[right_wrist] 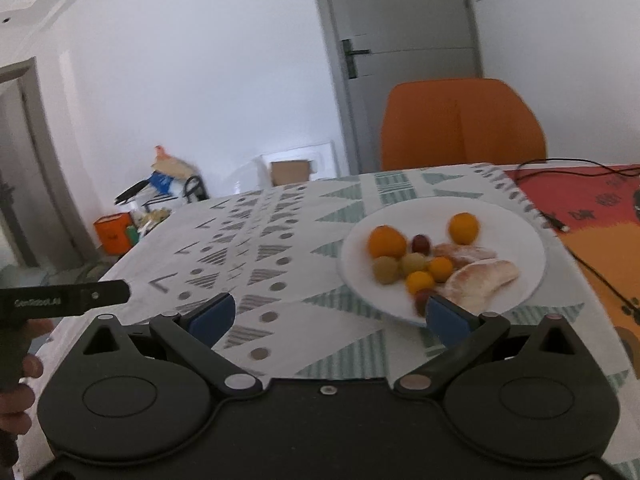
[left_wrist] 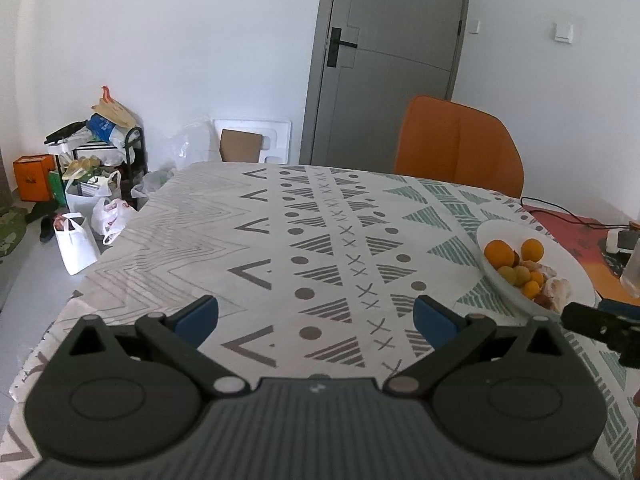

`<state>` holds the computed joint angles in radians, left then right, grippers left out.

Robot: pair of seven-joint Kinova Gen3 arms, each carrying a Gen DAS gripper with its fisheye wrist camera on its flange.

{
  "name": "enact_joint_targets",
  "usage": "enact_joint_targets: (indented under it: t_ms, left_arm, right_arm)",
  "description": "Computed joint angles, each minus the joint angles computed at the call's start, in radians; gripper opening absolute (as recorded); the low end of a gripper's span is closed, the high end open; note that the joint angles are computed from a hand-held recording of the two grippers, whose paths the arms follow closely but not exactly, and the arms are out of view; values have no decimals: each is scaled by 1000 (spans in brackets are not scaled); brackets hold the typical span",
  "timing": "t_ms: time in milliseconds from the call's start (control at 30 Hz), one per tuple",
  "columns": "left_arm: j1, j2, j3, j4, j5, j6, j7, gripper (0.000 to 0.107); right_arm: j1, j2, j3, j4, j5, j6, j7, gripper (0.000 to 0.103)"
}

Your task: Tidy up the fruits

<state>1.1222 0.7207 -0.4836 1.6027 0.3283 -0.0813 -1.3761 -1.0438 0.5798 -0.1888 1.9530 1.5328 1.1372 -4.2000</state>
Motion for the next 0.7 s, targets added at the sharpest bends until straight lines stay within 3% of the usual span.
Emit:
enact_joint_targets:
  t_ms: [267, 700]
  left_arm:
    - [10, -31, 9, 66, 16, -40, -44, 103]
    - [-21, -110, 119, 190, 96, -165, -210, 103]
  right_arm:
    - [-45, 39, 21, -141, -158, 39, 192, 103]
    - [-160, 16, 54, -159, -196, 145, 214, 103]
